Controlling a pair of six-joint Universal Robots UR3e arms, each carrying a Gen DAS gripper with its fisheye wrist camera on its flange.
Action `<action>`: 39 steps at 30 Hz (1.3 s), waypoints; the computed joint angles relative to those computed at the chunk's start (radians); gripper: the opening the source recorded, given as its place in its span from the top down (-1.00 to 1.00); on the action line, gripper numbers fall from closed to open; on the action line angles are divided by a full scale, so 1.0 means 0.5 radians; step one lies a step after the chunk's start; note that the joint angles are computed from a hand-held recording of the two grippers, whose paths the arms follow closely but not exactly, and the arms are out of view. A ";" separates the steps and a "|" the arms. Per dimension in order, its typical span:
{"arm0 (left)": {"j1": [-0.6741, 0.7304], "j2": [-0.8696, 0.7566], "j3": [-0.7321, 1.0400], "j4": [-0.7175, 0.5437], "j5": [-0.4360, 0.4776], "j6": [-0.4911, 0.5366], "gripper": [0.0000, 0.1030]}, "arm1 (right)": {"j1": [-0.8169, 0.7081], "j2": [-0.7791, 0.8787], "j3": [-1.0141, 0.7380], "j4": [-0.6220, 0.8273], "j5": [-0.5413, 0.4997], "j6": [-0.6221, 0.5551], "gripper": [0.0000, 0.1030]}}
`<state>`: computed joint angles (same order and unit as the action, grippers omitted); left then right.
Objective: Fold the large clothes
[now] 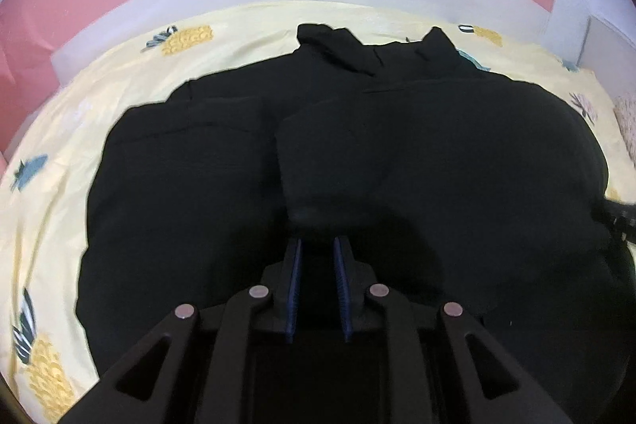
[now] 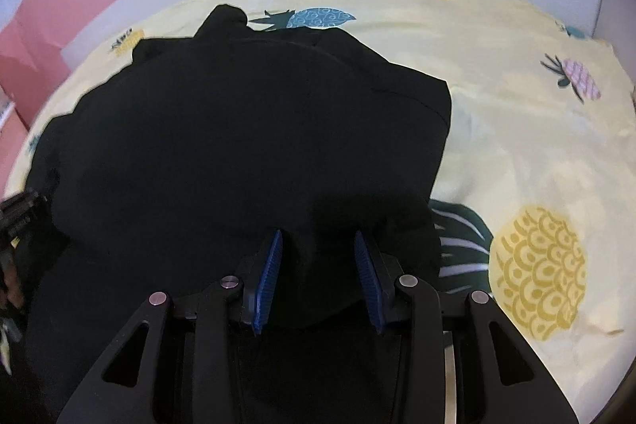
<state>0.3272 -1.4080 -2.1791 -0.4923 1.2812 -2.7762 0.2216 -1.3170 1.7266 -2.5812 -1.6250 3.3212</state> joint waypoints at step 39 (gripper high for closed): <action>0.455 0.257 -0.009 -0.463 -0.332 0.235 0.62 | 0.223 0.262 -0.387 0.128 -0.047 0.110 0.24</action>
